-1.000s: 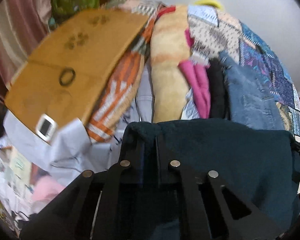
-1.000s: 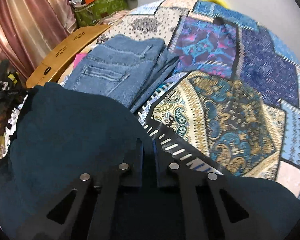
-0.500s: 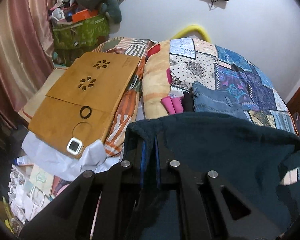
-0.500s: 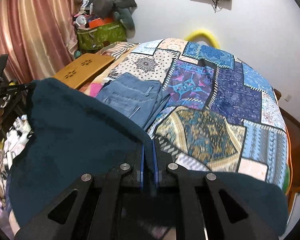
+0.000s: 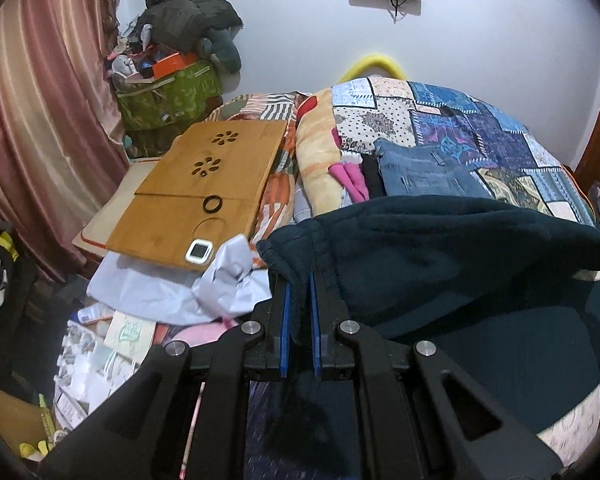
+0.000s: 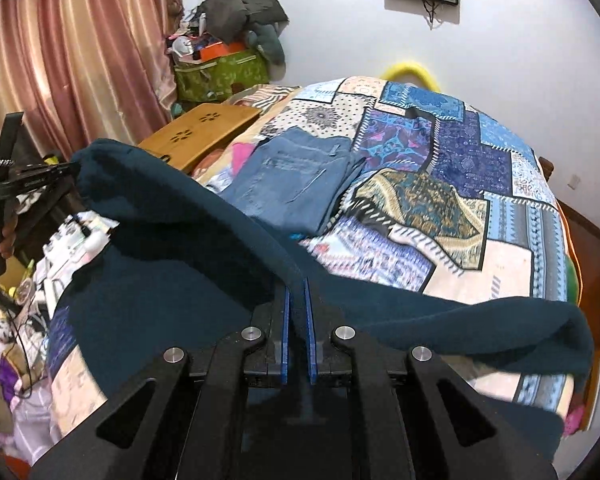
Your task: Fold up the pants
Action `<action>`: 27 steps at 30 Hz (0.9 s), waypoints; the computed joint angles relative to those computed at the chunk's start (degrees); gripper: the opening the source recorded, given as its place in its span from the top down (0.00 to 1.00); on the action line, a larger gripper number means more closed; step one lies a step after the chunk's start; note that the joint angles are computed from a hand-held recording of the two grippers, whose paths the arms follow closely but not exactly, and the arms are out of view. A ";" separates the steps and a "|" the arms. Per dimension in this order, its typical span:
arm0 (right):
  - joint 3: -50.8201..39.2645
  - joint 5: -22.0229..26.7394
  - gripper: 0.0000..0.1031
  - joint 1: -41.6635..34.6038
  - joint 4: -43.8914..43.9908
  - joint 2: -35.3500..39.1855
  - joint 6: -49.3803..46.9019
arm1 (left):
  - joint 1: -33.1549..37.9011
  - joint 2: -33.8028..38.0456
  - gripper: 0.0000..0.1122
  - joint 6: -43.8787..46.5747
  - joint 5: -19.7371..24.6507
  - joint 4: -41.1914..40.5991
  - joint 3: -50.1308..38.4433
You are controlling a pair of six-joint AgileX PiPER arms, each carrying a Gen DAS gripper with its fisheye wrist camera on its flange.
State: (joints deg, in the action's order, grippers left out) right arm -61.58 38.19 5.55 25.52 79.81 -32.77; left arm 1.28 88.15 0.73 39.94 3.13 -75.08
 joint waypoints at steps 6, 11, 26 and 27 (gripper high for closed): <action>8.04 -1.30 0.94 1.84 0.80 -6.65 0.61 | 2.68 -6.69 0.93 2.34 -1.43 -1.91 10.04; 15.38 -3.75 0.94 3.04 2.05 -9.17 0.82 | 4.79 -9.39 0.95 1.68 -2.61 -2.50 17.88; 22.20 -0.42 0.87 -1.20 9.93 -14.15 -1.51 | 3.06 -12.80 0.93 0.62 -0.78 -4.61 23.14; 21.95 0.90 0.86 -2.45 10.29 -14.85 -2.04 | 1.73 -12.73 0.89 -0.10 -0.15 -4.70 21.94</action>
